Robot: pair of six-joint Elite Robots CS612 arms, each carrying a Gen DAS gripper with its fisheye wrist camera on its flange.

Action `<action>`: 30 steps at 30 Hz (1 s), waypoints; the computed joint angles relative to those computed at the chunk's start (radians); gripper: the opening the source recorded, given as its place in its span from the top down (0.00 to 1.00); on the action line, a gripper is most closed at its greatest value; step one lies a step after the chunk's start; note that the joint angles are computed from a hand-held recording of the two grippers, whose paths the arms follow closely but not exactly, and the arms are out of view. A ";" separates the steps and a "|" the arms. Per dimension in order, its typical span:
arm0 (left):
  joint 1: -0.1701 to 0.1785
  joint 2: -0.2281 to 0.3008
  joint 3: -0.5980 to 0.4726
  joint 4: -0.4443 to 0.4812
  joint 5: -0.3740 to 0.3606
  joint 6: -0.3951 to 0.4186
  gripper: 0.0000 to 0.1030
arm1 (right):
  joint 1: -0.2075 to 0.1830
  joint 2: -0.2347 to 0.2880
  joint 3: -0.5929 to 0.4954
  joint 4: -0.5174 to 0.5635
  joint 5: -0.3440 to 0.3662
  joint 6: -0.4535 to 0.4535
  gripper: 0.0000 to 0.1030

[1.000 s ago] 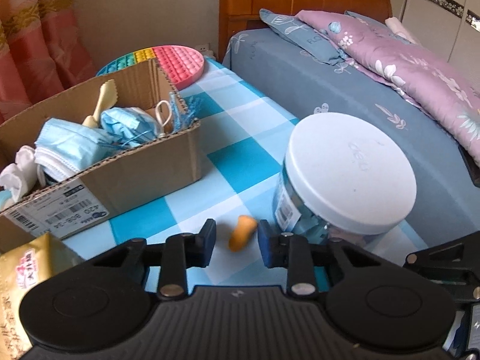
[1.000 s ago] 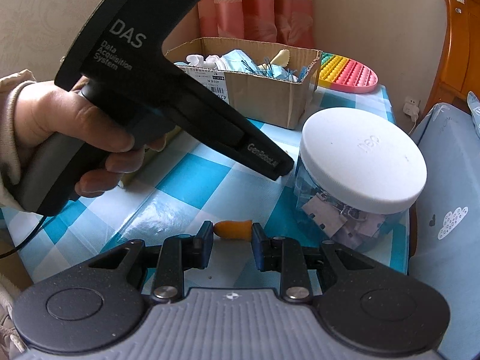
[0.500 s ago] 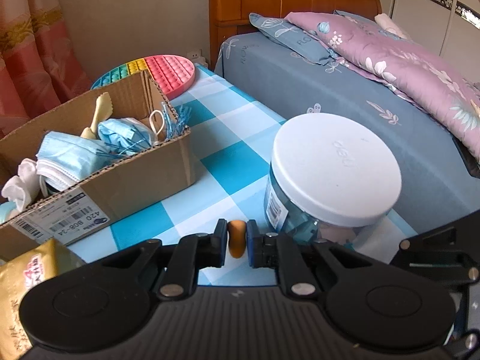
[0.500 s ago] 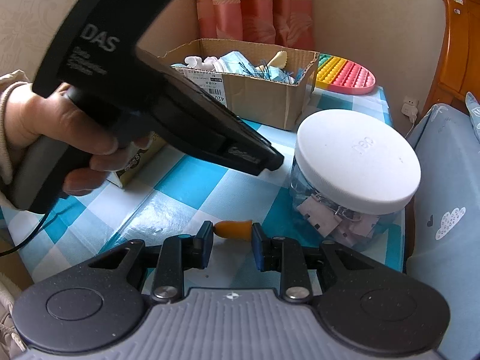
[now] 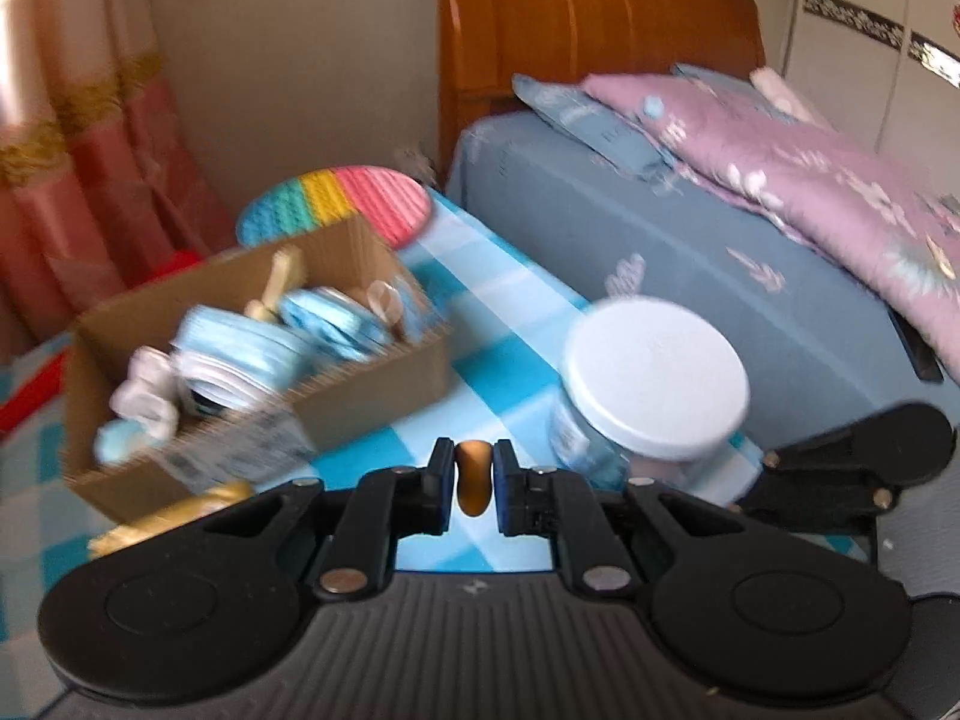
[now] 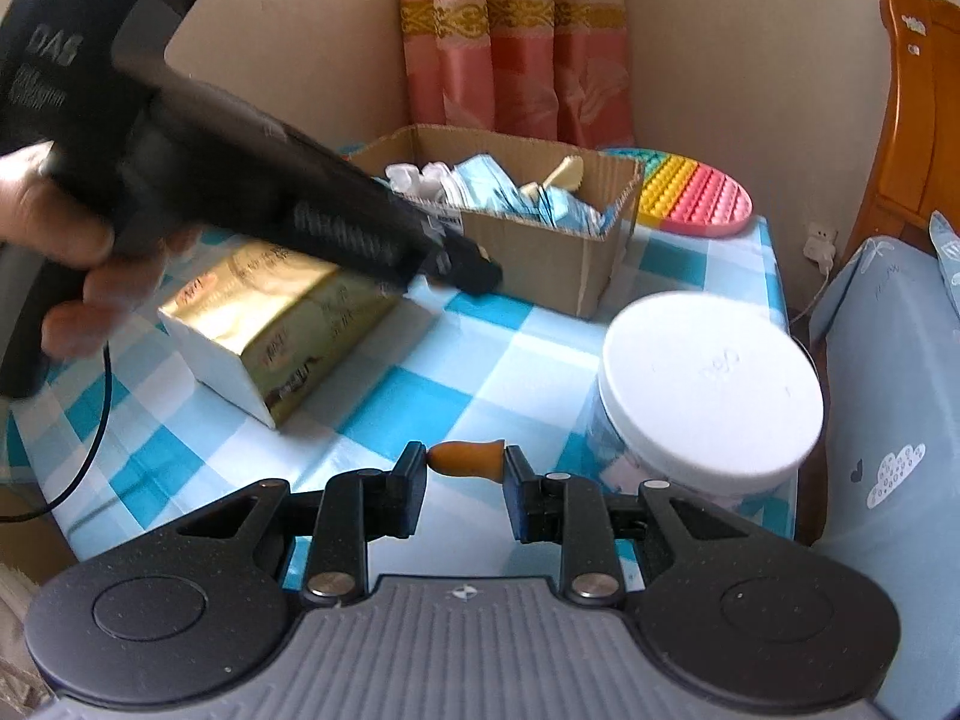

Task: Organize soft objects
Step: 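Carry both earplugs over the box and open both grippers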

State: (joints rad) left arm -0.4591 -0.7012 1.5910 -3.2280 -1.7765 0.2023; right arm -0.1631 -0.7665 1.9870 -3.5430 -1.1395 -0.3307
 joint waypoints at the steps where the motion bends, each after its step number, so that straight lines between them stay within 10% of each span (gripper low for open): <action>1: 0.005 0.001 -0.007 -0.008 0.012 -0.008 0.89 | 0.001 -0.001 -0.002 -0.002 0.001 0.001 0.70; 11: 0.037 0.064 -0.138 0.014 0.157 -0.106 0.81 | 0.014 -0.005 -0.026 -0.026 -0.001 0.010 0.70; 13: 0.043 0.073 -0.153 0.030 0.166 -0.121 0.68 | 0.016 -0.005 -0.034 -0.029 0.001 0.013 0.70; 17: 0.051 0.070 -0.123 -0.036 0.186 -0.152 0.09 | 0.022 -0.002 -0.062 -0.048 -0.009 0.027 0.70; 30: 0.045 0.001 0.063 -0.237 0.257 -0.167 0.01 | 0.072 0.054 -0.282 0.028 -0.090 0.064 0.64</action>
